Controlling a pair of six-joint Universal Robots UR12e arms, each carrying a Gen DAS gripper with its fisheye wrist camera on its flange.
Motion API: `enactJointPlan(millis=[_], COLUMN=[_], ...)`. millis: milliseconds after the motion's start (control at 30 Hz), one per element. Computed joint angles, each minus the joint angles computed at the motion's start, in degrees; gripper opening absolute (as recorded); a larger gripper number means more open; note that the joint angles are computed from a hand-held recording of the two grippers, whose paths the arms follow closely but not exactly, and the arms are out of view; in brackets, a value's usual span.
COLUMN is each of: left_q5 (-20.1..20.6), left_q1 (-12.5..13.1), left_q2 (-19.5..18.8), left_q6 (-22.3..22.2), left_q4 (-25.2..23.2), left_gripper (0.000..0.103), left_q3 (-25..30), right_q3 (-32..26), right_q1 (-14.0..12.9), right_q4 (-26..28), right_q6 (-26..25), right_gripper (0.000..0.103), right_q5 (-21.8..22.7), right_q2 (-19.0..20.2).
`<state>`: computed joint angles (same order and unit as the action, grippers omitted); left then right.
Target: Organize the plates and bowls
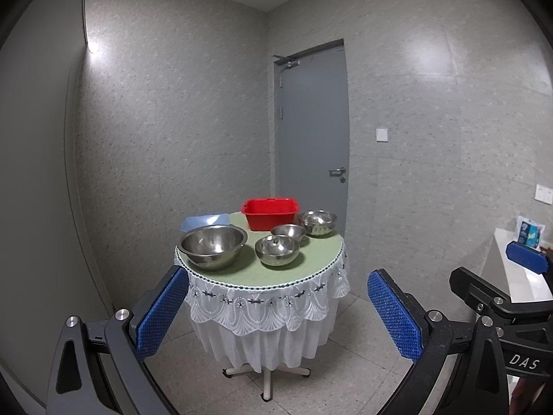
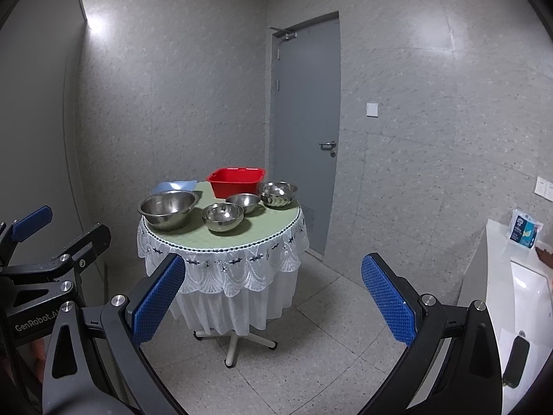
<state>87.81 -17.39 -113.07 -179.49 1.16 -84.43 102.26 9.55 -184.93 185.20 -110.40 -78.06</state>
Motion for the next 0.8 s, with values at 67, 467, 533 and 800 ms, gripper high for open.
enactJointPlan(millis=[67,467,533,800], left_q5=[0.26,0.39,0.62,0.60], left_q1=[-0.09,0.22,0.28,0.68], left_q2=[-0.27,-1.13,-1.23,-0.93], left_q6=[-0.27,1.03,1.49,2.80], left_q4=[-0.99,-3.63,-3.39,-2.29], left_gripper=[0.102,0.102,0.102,0.102], left_q3=[0.76,2.68,2.65,1.37], right_q3=[-0.38,-2.04,-2.20,-2.43], right_q1=[-0.17,-0.48,-0.25,0.43], right_q4=[0.38,3.85,4.00,4.55], right_q6=[-0.12,1.10,1.61,2.52], right_gripper=[0.103,0.103,0.103,0.103], right_q5=[0.37,1.59,1.27,0.36], right_q2=[0.10,0.91,1.17,1.59])
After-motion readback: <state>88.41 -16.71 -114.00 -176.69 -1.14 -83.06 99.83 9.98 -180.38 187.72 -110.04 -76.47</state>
